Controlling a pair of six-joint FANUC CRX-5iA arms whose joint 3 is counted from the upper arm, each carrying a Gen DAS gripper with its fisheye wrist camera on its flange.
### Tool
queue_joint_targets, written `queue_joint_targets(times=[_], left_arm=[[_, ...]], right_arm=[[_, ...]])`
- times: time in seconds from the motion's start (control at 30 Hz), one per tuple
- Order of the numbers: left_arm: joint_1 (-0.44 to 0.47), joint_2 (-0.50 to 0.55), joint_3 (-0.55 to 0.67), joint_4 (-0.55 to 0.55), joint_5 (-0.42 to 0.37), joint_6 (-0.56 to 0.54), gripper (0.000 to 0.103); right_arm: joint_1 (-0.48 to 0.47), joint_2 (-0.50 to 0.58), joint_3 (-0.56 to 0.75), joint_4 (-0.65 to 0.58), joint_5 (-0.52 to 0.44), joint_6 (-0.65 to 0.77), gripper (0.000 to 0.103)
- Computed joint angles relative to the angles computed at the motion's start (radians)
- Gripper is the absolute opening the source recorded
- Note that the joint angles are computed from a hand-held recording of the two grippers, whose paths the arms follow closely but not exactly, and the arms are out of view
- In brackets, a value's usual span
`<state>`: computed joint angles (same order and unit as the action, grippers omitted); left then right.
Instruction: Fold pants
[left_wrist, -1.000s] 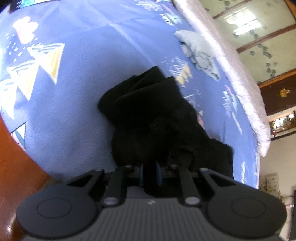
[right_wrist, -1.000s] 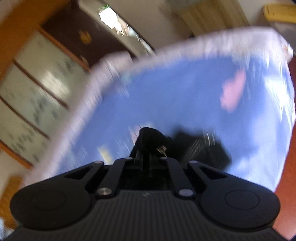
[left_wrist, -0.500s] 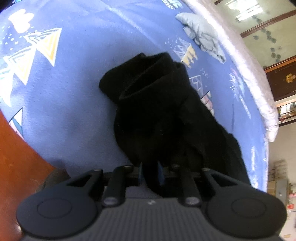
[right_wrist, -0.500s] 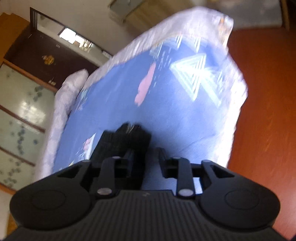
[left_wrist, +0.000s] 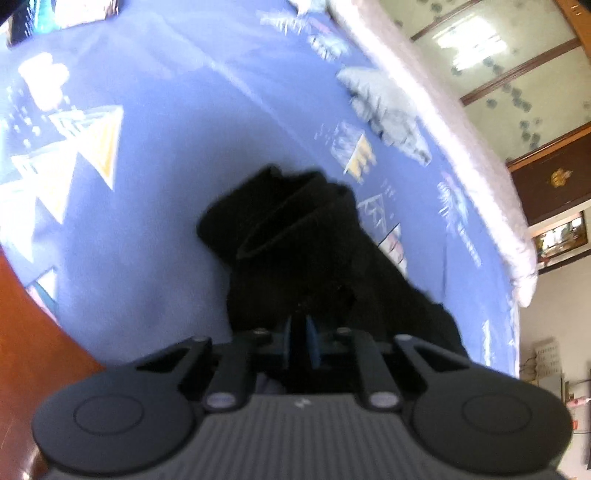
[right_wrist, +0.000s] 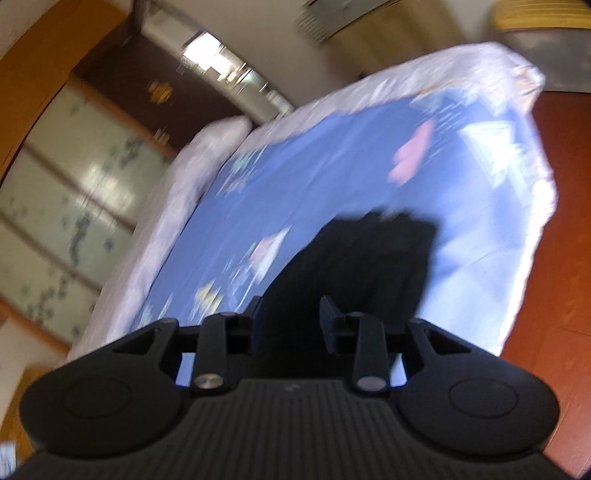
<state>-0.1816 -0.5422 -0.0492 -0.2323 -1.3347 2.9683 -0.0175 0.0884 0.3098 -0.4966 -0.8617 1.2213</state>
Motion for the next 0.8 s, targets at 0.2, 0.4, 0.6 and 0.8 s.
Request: queue_joint_targets(times=[0.2,0.4,0.6,0.8], left_arm=[[0.014,-0.037,-0.002,0.029,-0.18,-0.028,0.01],[-0.188,0.008,0.157,-0.231,-0.256,0.068,0.043],[-0.03,0.167,0.261,-0.169,-0.122,-0.415,0.087],[-0.072,0.388,0.37,-0.238,-0.277,-0.71,0.036]], right_arm=[[0.031,0.027,0.048,-0.06,-0.083,0.103,0.036],[0.031,0.034,0.066,-0.057,-0.101,0.104,0.037],[0.059,0.11,0.198,-0.119,-0.229,0.172,0.042],[0.179,0.215,0.381,-0.209,-0.422,0.343,0.048]])
